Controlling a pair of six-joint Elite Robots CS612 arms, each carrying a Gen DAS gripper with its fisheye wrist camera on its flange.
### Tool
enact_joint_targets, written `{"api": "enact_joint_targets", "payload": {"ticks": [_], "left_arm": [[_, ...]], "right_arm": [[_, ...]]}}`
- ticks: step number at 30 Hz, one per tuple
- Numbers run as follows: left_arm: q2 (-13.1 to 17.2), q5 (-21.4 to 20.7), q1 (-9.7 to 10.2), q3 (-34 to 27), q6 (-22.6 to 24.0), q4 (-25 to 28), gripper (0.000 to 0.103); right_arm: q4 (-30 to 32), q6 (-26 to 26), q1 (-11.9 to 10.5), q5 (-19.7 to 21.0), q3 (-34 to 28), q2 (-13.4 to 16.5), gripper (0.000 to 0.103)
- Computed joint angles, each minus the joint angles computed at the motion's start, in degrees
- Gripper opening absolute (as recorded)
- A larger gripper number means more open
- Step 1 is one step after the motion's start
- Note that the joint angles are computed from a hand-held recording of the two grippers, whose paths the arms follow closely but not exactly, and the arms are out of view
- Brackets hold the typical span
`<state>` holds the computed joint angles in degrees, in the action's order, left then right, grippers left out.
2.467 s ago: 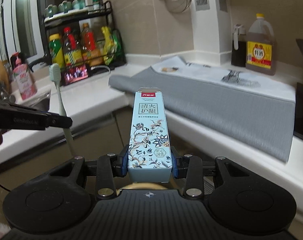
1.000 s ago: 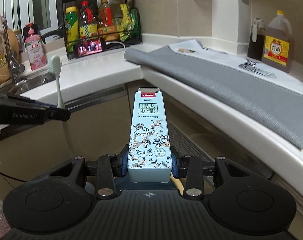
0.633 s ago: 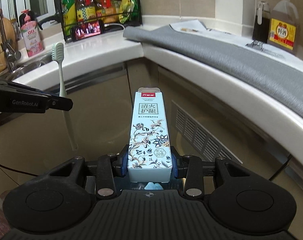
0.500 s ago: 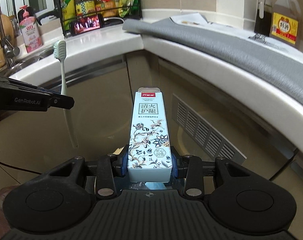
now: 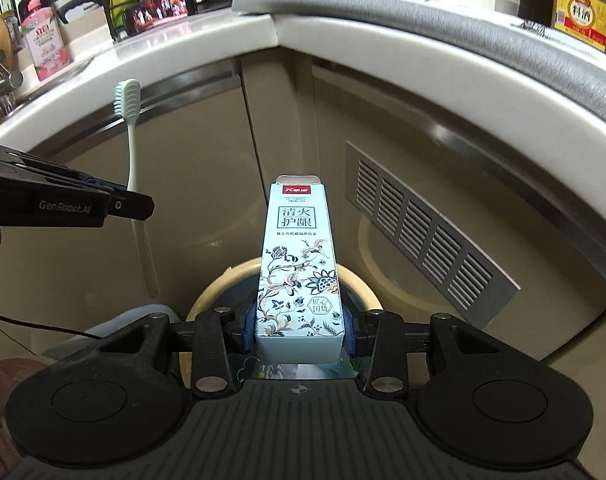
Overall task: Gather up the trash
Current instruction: 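Lower the toothpaste box and toothbrush down into the trash bin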
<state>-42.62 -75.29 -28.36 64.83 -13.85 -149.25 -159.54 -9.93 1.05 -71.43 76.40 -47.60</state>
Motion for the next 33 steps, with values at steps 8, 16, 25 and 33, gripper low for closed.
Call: {"api": "enact_joint_targets", "payload": {"ticks": [8,16,25,33], "left_arm": [[1.87,-1.14,0.33,-2.18,-0.19,2.66,0.010],[3.89,-2.68,0.69,-4.74,-0.10,6.09,0.010],[7.48,-5.59,1.25,-9.86,-0.52,12.72,0.010],[10.51,-6.85,1.73,-14.43,-0.67,18.38,0.010]], "right_arm": [[4.24,-0.55,0.17,-0.67,-1.53,1.03,0.042],[8.41,-1.00,0.63,-1.78,-3.97,2.63,0.042],[14.41,-0.06,1.08,-3.23,-7.80,5.04,0.042],[19.54,0.46,1.68,-4.04,-12.12,7.89,0.042]]}}
